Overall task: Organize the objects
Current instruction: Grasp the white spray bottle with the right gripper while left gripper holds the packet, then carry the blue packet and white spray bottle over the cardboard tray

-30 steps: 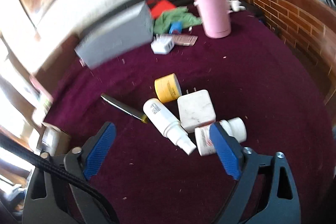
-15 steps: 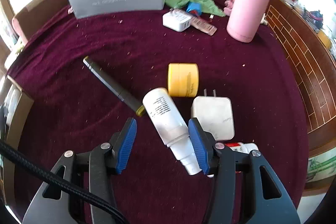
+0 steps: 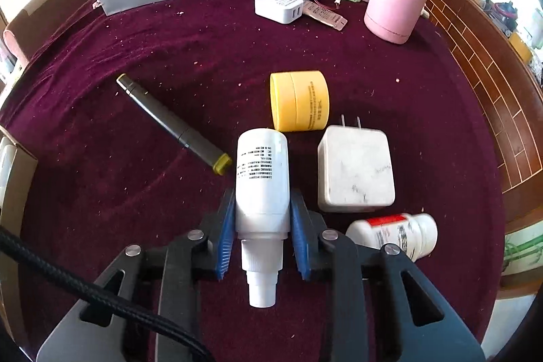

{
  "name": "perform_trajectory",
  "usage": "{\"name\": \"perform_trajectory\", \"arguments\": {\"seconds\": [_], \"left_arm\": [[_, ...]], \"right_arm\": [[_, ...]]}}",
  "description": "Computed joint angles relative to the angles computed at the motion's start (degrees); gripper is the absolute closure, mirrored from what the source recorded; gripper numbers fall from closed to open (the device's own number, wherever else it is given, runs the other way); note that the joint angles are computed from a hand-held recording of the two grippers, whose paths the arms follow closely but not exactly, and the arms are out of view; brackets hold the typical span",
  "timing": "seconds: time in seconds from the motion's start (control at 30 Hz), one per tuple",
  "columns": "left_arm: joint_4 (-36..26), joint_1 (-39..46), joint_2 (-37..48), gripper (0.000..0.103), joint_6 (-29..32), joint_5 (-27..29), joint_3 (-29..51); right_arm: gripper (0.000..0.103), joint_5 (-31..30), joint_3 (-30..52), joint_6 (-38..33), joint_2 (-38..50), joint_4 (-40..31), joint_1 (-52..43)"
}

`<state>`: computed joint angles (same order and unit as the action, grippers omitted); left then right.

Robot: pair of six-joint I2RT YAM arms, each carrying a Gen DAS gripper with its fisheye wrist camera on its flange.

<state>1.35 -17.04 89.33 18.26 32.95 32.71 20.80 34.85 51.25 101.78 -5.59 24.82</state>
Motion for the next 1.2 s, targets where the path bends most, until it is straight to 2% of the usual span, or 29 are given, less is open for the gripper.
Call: {"name": "perform_trajectory", "arguments": {"seconds": [0.13, 0.27, 0.5, 0.67, 0.9, 1.03, 1.2], "left_arm": [[-0.5, 1.83, -0.16, 0.067, 0.9, 1.62, -0.53], [-0.55, 2.29, -0.12, 0.067, 1.57, 2.5, -1.34], [-0.11, 2.15, -1.71, 0.066, 2.29, 2.33, -3.22], [0.77, 2.69, -3.54, 0.067, 2.76, 1.54, -4.94], [-2.65, 9.09, -6.81, 0.066, 7.14, 4.29, -6.36], [-5.76, 16.03, -7.22, 0.066, 11.21, 6.37, -5.86], [-7.81, 25.27, -3.76, 0.066, 14.49, 8.07, -2.72]], "right_arm": [[0.076, -2.48, -4.75, 3.24, -4.91, 2.69, 1.18], [0.076, -3.96, -10.78, 9.47, -10.76, 5.14, 5.27], [0.076, -2.87, -19.66, 20.96, -18.81, 8.99, 14.0], [0.076, -1.65, -22.86, 27.75, -22.35, 11.19, 20.65], [0.076, 1.22, -21.88, 33.66, -24.17, 12.94, 29.97], [0.075, 1.7, -17.07, 32.11, -21.86, 12.57, 32.42], [0.075, 0.82, -9.07, 27.7, -15.56, 14.97, 33.43]]}}
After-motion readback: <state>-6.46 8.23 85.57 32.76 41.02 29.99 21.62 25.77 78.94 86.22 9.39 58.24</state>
